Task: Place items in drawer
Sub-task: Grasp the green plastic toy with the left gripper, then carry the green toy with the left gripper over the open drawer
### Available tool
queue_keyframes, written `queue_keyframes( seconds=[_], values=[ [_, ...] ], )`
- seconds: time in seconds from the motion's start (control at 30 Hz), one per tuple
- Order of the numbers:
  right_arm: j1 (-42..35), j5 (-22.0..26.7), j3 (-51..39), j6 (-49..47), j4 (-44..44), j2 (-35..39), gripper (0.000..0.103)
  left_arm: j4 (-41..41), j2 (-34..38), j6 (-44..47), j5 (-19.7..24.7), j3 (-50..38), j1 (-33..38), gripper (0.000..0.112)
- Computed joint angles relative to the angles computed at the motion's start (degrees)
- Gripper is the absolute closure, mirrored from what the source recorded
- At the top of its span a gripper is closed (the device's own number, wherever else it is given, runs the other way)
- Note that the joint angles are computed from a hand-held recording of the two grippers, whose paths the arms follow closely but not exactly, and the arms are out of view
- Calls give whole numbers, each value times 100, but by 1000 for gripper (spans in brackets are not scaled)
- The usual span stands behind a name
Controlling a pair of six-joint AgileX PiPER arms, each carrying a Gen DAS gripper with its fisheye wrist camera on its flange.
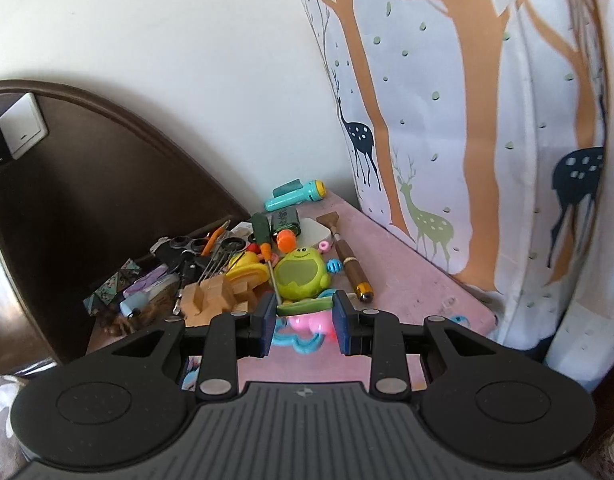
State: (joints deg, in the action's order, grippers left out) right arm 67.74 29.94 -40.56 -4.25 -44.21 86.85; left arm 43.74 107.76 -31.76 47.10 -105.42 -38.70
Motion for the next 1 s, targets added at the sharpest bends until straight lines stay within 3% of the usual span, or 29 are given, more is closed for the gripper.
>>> queue_keyframes(
  seconds=[0.27, 0.5, 0.7, 1.0],
  values=[
    [40, 69, -44, 44, 0, 41, 0, -336, -975, -63, -27, 1458, -203, 84],
    [57, 58, -25, 128, -72, 58, 0, -957, -1265, -46, -34, 2669, 36, 84],
    [63, 46, -1, 166, -105, 51, 0, -1618, -1108, 150, -40, 3290, 567, 84],
    [88, 49, -2, 221, -161, 75, 0, -2592, -182, 943, 90, 2716, 1447, 84]
  ],
)
